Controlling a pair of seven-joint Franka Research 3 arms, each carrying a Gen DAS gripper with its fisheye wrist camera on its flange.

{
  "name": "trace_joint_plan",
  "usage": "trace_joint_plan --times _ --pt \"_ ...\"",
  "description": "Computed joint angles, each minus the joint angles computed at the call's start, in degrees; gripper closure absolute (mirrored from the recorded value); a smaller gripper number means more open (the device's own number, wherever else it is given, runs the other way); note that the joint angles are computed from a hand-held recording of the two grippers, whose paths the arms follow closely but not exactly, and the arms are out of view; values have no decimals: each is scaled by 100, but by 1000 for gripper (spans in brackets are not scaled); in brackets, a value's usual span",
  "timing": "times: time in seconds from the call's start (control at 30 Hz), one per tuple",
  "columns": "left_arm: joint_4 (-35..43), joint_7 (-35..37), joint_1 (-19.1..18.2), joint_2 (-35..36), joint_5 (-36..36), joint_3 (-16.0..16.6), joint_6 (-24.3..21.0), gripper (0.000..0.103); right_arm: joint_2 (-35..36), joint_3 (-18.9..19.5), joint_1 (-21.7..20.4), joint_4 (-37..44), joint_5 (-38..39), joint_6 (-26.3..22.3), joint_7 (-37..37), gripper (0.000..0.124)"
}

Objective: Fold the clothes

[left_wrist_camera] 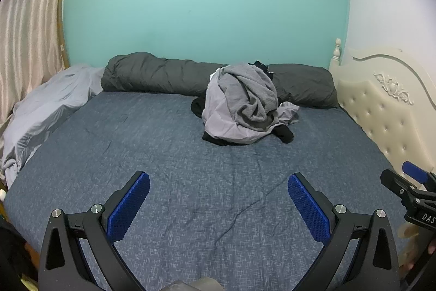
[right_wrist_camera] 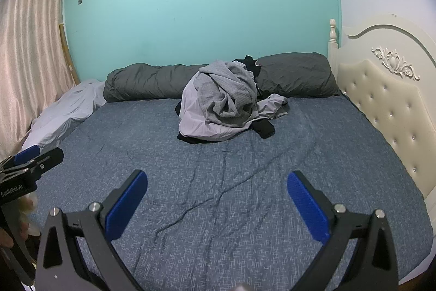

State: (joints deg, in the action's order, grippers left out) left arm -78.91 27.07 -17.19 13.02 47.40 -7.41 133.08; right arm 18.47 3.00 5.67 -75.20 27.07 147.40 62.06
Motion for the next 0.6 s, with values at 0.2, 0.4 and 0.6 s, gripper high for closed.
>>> trace_joint_plan --times 0.2,0.4,0.6 --pt "-22 26 13 -36 -36 -8 2 0 14 16 -4 -18 34 54 -28 21" --pt "-49 54 33 -77 -72 -21 5 0 -6 5 -6 7 19 4 23 21" --pt "-67 37 30 -49 -41 -30 24 0 -35 -5 -15 -62 18 13 -21 21"
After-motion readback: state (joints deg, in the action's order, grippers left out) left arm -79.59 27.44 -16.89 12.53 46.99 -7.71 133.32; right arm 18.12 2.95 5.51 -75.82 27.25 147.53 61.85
